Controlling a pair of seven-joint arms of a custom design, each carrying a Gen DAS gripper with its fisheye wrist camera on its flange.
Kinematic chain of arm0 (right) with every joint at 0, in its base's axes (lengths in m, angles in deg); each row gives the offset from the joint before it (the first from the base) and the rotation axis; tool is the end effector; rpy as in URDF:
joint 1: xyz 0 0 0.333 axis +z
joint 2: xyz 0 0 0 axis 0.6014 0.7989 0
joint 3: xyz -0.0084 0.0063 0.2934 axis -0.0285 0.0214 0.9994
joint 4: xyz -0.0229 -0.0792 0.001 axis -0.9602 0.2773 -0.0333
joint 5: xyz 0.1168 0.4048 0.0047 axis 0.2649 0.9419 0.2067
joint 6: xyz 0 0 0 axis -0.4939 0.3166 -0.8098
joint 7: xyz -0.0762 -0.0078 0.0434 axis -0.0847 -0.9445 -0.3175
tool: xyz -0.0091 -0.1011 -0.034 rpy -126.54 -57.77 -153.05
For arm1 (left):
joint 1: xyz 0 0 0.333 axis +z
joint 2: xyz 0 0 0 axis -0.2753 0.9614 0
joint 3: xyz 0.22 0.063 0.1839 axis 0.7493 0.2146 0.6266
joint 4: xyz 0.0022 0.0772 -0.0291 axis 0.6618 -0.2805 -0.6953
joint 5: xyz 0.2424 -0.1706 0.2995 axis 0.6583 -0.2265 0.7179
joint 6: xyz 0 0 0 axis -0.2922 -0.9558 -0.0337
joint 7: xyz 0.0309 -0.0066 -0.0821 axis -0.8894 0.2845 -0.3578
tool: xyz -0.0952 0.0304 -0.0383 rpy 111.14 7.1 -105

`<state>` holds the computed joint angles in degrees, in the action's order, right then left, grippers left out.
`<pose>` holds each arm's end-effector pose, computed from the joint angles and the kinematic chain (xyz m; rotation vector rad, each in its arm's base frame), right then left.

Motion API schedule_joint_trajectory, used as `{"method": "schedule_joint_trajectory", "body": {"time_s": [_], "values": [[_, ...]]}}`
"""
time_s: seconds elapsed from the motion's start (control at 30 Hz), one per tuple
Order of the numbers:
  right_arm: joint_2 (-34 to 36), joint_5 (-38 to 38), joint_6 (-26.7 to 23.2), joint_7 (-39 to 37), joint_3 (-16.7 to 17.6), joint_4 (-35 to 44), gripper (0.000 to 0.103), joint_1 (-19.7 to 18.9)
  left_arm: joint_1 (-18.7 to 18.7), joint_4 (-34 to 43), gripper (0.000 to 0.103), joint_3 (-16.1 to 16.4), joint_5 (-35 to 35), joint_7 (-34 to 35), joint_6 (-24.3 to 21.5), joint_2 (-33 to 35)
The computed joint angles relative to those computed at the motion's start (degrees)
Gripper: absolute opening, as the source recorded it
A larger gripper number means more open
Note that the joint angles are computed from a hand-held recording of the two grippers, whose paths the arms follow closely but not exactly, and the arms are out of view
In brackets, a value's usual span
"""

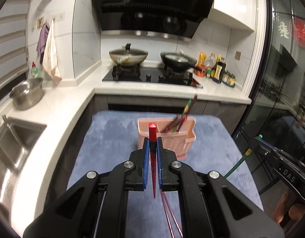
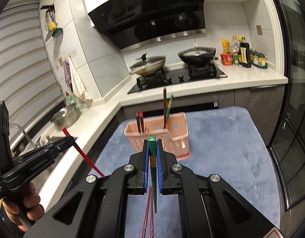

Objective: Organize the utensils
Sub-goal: 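Lift both chopsticks and lower them upright into the pink basket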

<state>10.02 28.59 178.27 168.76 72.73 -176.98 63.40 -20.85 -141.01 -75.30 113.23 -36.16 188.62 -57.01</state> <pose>0.5744 0.3584 0.5799 -1.5612 1.4557 -0.4913 0.5712 -0.2075 0.5820 -1.6565 1.6447 -1.0090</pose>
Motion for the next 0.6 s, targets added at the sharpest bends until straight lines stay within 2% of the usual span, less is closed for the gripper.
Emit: {"method": "schedule_joint_trajectory", "body": {"time_s": [0.1,0.33,0.6], "values": [[2.24,3.25,0.68,-2.81,0.24,4.27,0.007,-0.87,0.54,4.81,0.007,0.0,3.17,-1.77,-0.23,2.24],[9.92,2.35,-0.5,-4.34,-3.1,18.57,0.007,0.9,-1.25,16.75,0.007,2.41,8.48,-4.07,-1.34,8.89],[24.15,7.2,-5.66,-9.73,-5.05,40.58,0.007,1.65,-5.12,29.35,0.007,7.01,10.26,-4.57,-2.5,17.76]]}}
